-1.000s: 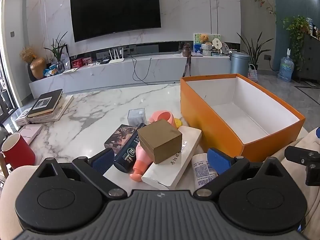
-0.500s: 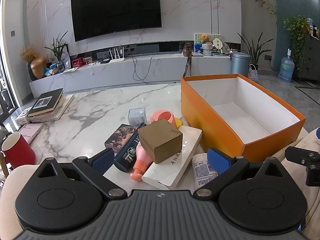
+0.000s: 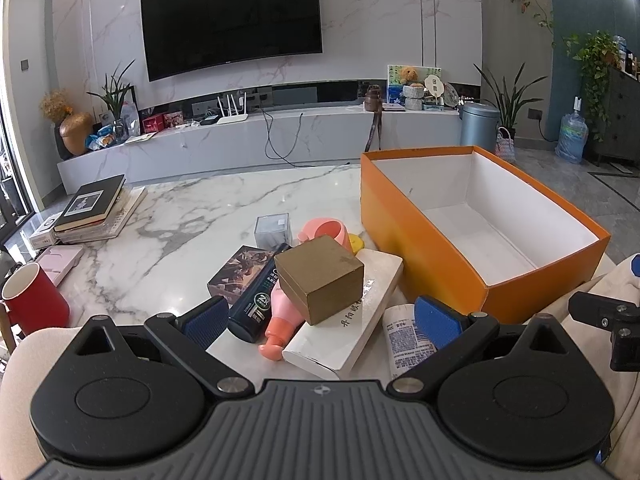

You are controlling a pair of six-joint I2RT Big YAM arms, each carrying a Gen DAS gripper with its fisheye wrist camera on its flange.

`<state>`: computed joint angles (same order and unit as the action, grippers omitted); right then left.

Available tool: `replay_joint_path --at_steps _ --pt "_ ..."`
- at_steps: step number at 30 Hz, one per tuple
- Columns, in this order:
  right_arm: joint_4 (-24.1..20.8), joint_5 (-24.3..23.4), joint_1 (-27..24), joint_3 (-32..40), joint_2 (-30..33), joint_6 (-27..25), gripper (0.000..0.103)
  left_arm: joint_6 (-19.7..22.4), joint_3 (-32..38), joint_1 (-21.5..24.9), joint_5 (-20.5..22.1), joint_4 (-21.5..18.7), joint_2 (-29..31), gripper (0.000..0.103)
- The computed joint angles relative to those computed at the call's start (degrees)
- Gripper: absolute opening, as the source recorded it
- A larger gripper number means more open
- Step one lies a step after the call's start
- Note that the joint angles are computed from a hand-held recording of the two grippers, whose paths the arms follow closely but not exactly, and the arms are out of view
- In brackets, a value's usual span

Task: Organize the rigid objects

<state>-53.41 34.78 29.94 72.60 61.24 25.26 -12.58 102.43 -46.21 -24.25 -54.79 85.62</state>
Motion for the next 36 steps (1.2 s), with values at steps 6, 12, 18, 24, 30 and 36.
replay_joint_path --at_steps 6,12,18,24,30,36 --pt "-0.1 0.0 0.0 0.1 0.1 0.0 0.101 -0.3 -0.4 0.1 -0.1 0.3 0.1 0.103" --pt "-0.1 0.0 0.0 0.1 0.1 0.1 0.101 -0.4 -1.0 0.3 0.1 0.6 -0.2 0.103" --pt "-0.1 0.0 0.0 0.1 0.1 0.1 0.101 -0.4 -1.0 0.3 0.2 0.6 -0.2 0.103" --pt "-0.1 0.0 0.0 0.1 0.1 0.0 0.101 -0.4 -0.9 0.3 0.2 0.6 -0.2 0.103" --pt "-0.3 0.0 0.0 0.2 0.4 0.0 0.101 -0.4 -1.0 0.4 0.3 0.5 -0.2 0.103" --pt "-3.3 -1.8 -0.9 2.2 2.0 0.2 0.101 0.0 -1.8 1.2 2.3 1.6 -1.0 0.103"
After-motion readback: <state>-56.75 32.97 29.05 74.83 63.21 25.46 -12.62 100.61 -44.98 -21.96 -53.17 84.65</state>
